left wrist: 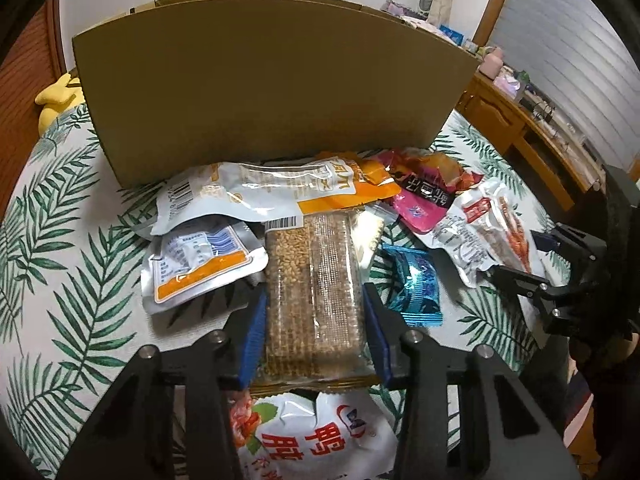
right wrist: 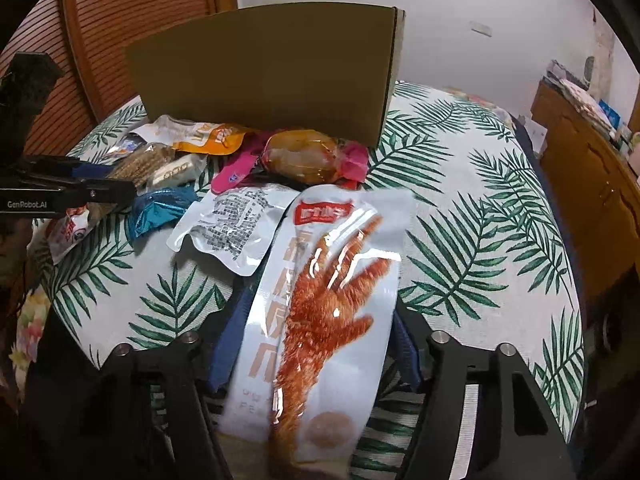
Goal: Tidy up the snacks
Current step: 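Grasp the granola bar pack with left tool while right tool grasps chicken-feet packet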
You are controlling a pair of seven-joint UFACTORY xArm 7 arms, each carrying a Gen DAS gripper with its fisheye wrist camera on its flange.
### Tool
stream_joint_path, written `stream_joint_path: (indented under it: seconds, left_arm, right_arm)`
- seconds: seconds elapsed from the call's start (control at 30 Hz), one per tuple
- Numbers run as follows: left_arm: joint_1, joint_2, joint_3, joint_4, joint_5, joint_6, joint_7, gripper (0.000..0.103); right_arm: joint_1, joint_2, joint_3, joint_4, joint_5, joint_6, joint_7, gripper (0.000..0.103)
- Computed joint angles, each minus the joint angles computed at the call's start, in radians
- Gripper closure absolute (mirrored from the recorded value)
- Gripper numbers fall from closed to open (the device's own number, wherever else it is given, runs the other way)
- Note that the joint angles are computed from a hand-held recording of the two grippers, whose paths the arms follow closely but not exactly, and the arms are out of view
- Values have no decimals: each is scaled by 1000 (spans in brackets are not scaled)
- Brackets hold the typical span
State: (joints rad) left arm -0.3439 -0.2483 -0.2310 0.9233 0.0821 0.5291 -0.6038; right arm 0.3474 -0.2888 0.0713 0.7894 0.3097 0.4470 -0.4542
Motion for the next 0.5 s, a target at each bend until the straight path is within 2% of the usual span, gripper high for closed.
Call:
stream_joint_path:
  seconds: [0.1,0.33,0.5]
  left_arm:
    - [0,-32,1,-37,-1,-41,-5,61]
    - [26,-74,-21,-69,35,-89,-31,61]
    - [35,-113,-28,-91,55,-114,-43,61]
  right_arm:
    - [9,-3,-14,1,29,5,-17,42]
    - [9,-24,-27,-13,74,-16,-30,60]
    - [6,-42,-34,-29,78,-35,-21,63]
